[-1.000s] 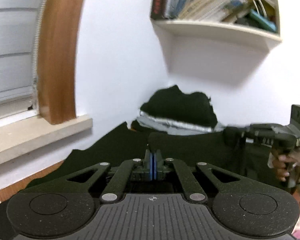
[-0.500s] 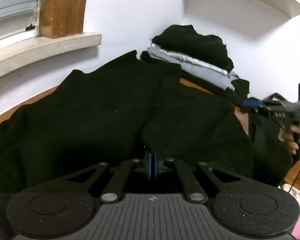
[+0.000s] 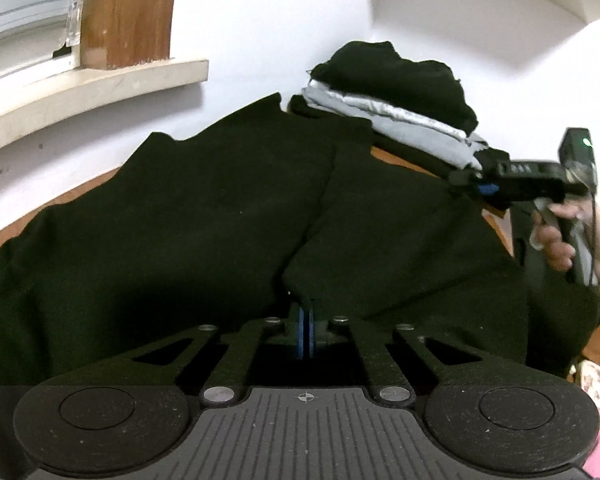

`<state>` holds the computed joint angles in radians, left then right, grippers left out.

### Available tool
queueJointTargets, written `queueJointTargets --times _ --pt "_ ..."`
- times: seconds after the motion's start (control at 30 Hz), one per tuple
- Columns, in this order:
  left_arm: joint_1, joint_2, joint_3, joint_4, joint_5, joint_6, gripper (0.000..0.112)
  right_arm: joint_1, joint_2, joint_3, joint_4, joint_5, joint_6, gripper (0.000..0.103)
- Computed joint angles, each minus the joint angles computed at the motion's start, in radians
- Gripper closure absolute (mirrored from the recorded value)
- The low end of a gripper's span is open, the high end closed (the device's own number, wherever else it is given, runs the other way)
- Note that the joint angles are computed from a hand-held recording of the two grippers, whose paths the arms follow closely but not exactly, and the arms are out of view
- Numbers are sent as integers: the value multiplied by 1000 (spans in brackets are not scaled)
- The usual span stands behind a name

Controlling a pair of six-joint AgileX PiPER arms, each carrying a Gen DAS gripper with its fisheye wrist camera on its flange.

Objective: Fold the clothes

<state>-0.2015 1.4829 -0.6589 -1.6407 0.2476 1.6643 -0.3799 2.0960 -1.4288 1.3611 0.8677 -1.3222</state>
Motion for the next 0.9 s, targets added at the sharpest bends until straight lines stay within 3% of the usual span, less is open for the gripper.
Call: queueJointTargets --times 0.07,0.23,0.3,0.33,0.4,0.43,0.53,0.63,0.7,0.9 --pt "11 -16 5 1 15 2 110 -1 -3 -9 -1 19 -29 98" --pt "44 -77 2 -21 91 13 110 -94 -185 198 254 44 -378 99" --pt "41 -105 -27 47 121 -77 110 -146 -272 256 295 64 -455 99" --pt "28 -111 -55 140 115 -177 110 -164 -307 254 255 53 -433 98" --pt "-55 -52 -117 339 18 -371 110 -130 -305 200 75 -54 -311 81" --pt "-79 0 -143 439 4 -442 110 -111 -291 170 -25 -95 -244 66" --pt "-113 93 -179 686 -3 -664 110 -88 -281 147 -130 -166 -170 58" --pt "-105 110 -173 611 13 -603 110 -70 -220 73 -149 -68 -149 47" --pt "-98 113 -173 590 19 -575 110 -25 -155 -9 -200 -32 -124 46" --pt "-69 91 -121 442 37 -403 110 127 -30 -181 -462 -126 112 47"
